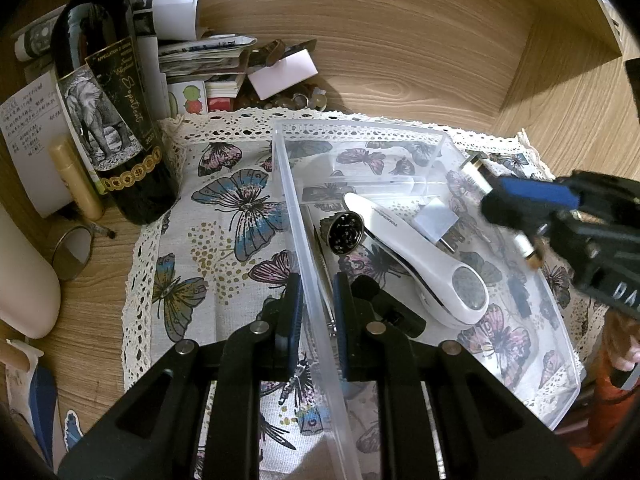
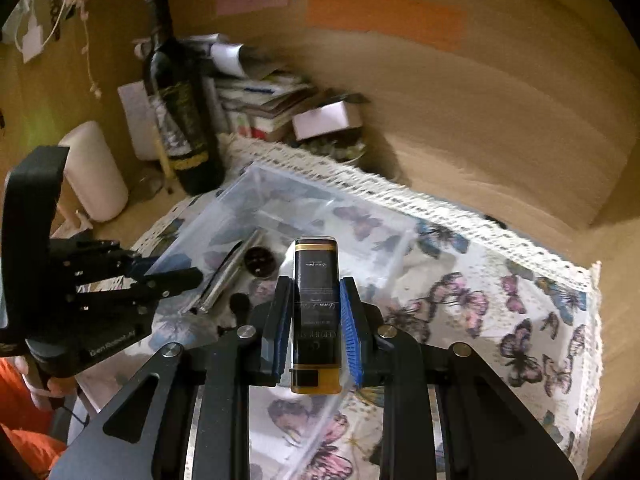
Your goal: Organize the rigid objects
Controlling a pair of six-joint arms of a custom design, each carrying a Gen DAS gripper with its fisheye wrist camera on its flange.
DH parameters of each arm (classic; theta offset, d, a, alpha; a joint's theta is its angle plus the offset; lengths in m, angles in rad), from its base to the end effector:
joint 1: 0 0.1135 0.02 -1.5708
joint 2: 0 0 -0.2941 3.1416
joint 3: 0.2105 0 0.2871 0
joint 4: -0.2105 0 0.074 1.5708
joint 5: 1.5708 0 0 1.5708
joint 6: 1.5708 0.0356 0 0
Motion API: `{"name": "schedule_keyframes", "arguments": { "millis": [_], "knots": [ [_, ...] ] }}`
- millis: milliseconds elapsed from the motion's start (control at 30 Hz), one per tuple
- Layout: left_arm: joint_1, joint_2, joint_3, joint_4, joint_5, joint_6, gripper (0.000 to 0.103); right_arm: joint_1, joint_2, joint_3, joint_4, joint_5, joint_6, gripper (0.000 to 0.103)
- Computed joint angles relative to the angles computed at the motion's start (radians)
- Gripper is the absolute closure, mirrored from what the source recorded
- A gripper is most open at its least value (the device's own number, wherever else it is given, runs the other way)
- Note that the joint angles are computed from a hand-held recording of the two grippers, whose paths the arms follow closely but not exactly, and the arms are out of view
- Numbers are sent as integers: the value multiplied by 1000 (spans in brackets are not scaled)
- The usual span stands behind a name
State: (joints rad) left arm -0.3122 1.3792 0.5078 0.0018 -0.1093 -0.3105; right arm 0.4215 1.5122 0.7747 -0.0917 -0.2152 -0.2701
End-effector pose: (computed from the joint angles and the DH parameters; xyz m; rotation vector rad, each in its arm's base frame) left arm 0.2498 -0.0765 0.1424 -0.0467 2.4383 -0.1462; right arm 0.2929 0.1397 0.1825 -0.9077 2.2223 0.3288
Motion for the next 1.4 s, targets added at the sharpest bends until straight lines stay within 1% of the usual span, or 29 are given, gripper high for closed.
{"name": "schedule_keyframes", "arguments": {
  "millis": [367,800,867,900,967,1067,1200,1400],
  "knots": [
    [2,-1,-7,14,3,-3,89,72,123,56,-52,17,-29,81],
    [3,-1,-7,14,3,-2,89,89,162,83,-75,35,-40,81],
    [2,-2,-7,15,2,-3,89,86,157,82,-75,36,-40,80],
    [2,-1,-7,14,2,-2,89,84,155,82,-75,34,-41,76],
    [3,-1,-7,14,2,-2,89,76,140,74,-68,25,-38,72],
    [3,-1,-7,15,3,-2,89,61,109,60,-60,20,-37,71],
    [3,-1,-7,15,3,-2,89,33,62,43,-57,3,-30,66],
    [3,-1,-8,16,4,-2,89,-20,-16,12,-49,-1,-21,66]
  ]
}}
